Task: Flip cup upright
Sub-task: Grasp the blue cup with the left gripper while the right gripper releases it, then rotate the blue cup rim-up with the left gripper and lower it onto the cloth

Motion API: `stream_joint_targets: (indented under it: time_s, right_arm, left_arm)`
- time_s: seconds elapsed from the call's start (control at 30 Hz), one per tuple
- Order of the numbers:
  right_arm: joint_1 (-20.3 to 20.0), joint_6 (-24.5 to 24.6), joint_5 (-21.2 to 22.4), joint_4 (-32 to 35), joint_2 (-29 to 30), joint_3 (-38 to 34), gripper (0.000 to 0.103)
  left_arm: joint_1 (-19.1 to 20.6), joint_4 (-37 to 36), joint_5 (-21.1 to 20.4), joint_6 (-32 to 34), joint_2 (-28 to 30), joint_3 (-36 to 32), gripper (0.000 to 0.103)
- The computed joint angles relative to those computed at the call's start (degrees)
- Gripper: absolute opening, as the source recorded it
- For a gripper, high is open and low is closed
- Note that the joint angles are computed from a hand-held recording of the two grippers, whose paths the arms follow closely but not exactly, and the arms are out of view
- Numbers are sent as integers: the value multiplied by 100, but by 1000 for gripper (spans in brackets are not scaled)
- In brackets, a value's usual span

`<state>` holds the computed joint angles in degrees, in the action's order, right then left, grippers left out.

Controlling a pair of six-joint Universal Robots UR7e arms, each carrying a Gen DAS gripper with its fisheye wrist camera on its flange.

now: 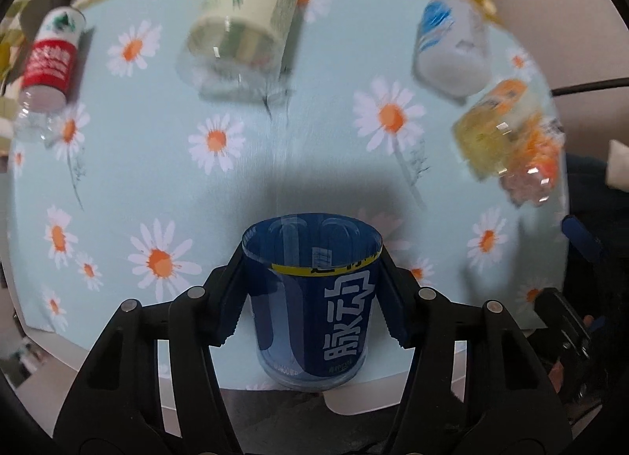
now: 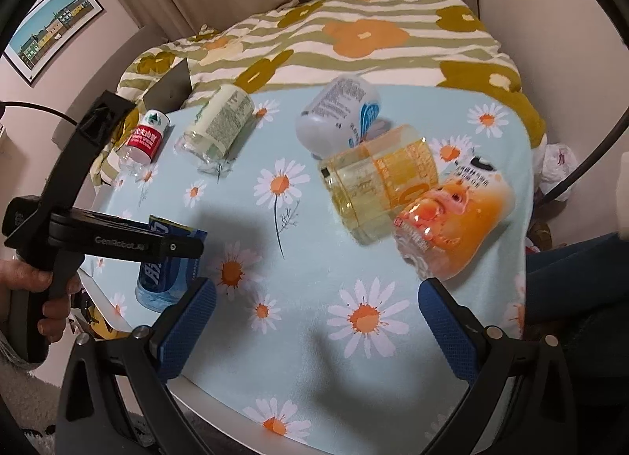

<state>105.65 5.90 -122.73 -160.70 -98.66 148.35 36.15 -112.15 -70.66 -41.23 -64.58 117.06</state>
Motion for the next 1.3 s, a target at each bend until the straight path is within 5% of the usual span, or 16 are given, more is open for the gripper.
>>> stream_joint_targets:
  time_s: [0.23,0.37,0.6,0.87,1.03,1.3]
  right_arm:
    - [322,28,-61,-528,144,55,103]
    - [506,128,-149,-1048,462,110,103]
    - [851,160,-641,-1748,970,238,103]
    - [914,192,-604,-2162,1175,420,103]
    - [1008,167,-665,-2180,1316,411,103]
    - [1107,154,-627,-2178,1291,401,103]
  left_arm:
    - [-596,-1547,922,-262,-1103,1252,63]
    - [-690,-3158,1385,15,-1266,2041,63]
    - [-1016,-5430,2066,808,-860,2969,63]
    - [-1407,-6854,2775,1389,-326,3559,64]
    - [-1566,-6772,2861,1145,-398,3675,64]
    - [-1764,-5109,2605,427,-1116,3602,64]
